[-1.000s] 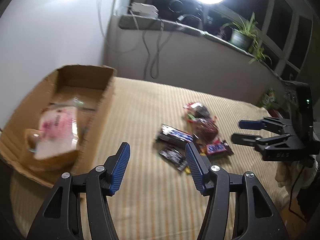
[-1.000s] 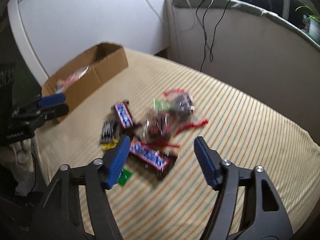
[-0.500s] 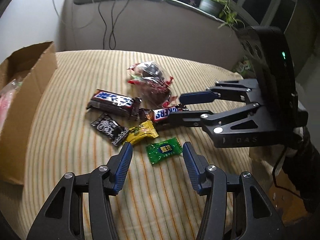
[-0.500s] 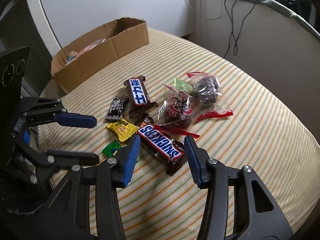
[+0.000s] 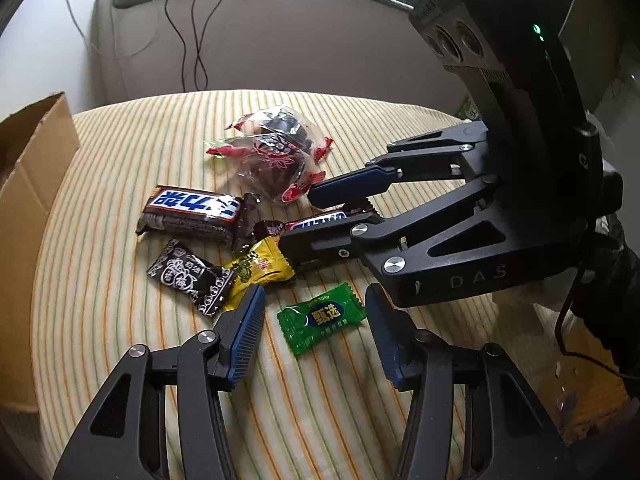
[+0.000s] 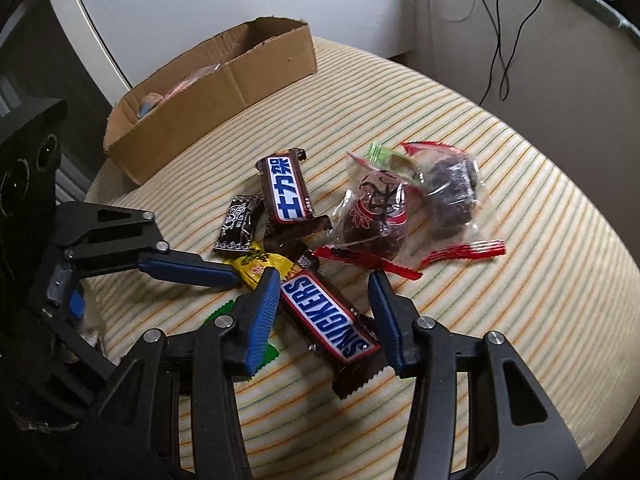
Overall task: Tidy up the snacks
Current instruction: 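Close the right gripper on the Snickers bar while the left grasps the green candy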
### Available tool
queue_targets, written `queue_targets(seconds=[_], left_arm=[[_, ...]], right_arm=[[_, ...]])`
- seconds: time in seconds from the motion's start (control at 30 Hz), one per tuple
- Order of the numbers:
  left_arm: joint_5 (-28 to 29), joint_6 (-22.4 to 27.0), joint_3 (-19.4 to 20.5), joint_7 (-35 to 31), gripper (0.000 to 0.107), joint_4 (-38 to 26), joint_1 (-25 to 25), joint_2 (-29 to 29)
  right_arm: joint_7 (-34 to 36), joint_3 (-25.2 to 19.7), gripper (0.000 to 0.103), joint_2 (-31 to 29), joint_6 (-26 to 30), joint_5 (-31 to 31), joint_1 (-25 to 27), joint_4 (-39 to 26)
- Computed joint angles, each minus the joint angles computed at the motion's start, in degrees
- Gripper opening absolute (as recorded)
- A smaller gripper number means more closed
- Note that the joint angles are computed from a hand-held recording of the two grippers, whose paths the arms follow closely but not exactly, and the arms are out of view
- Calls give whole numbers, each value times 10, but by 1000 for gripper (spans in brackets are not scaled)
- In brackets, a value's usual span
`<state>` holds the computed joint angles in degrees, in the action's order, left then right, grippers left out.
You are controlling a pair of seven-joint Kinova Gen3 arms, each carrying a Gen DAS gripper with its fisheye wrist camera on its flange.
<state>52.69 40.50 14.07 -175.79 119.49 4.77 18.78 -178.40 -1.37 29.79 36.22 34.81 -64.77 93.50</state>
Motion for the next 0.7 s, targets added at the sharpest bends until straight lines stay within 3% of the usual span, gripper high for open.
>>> queue_targets(seconds=[0.2, 0.33, 0.43, 0.7], left_arm=[[-21, -11, 5, -12, 50, 4, 9, -4], [-27, -19, 7, -16, 37, 15, 16, -17], [-20, -39, 10, -35, 33, 30, 18, -25], [25, -109, 32, -91, 35, 61, 48, -38]], right_arm=[[-4, -4, 48, -14, -44, -7, 9, 31], [6, -7, 48, -16, -38, -16, 4, 31], [20, -11, 48, -10, -20, -24, 5, 18], [26, -8, 34, -8, -7, -34, 9, 9]])
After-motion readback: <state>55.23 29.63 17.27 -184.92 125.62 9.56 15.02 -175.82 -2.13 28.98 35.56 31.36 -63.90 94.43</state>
